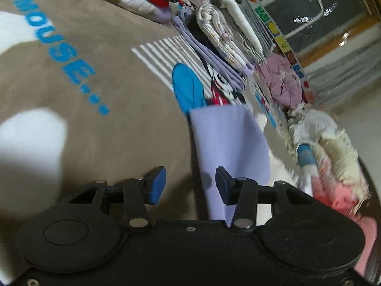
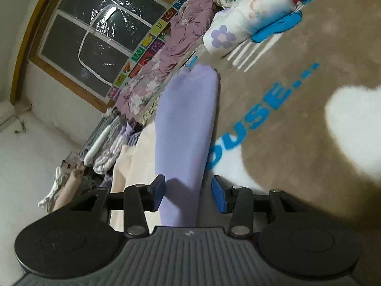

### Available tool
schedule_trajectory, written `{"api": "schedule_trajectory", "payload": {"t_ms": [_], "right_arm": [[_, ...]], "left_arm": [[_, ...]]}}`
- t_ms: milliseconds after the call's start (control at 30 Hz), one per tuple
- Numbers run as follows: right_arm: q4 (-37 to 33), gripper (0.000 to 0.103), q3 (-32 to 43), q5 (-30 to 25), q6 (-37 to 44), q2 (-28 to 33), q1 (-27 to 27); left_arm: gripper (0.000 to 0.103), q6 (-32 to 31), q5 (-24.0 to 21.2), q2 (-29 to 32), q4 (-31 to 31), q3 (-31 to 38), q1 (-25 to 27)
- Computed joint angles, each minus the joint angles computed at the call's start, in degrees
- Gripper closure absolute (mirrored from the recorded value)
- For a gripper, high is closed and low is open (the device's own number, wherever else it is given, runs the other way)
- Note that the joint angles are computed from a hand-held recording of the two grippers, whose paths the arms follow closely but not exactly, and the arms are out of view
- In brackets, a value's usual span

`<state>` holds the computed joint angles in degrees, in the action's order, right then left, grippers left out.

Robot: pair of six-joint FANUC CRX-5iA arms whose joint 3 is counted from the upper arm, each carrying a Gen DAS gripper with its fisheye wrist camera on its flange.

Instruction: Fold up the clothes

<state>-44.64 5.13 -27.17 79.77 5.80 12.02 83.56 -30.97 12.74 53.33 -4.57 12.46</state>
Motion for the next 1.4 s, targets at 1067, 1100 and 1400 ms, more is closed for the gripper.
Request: {"api": "schedule_trajectory", "payload": {"t_ms": [1067,1100,1400], "right_arm": [[-7.6,0.060,10.0,-0.2,8.0,9.4,-2.5],[-8.0,0.060,10.0,-0.3,8.3,9.5,-2.6],[-9.1,0.060,10.6,-1.0,8.7,9.8,-3.1]], "left_arm": [[0.086,-53.8,-2.5,2.4,-34.0,14.5,-15.9],[0.077,-53.0,-4.3,2.3,-34.5,14.8,-15.8],[0.064,-23.6,-5.3,-0.7,-16.3,10.3,-9.4]]}}
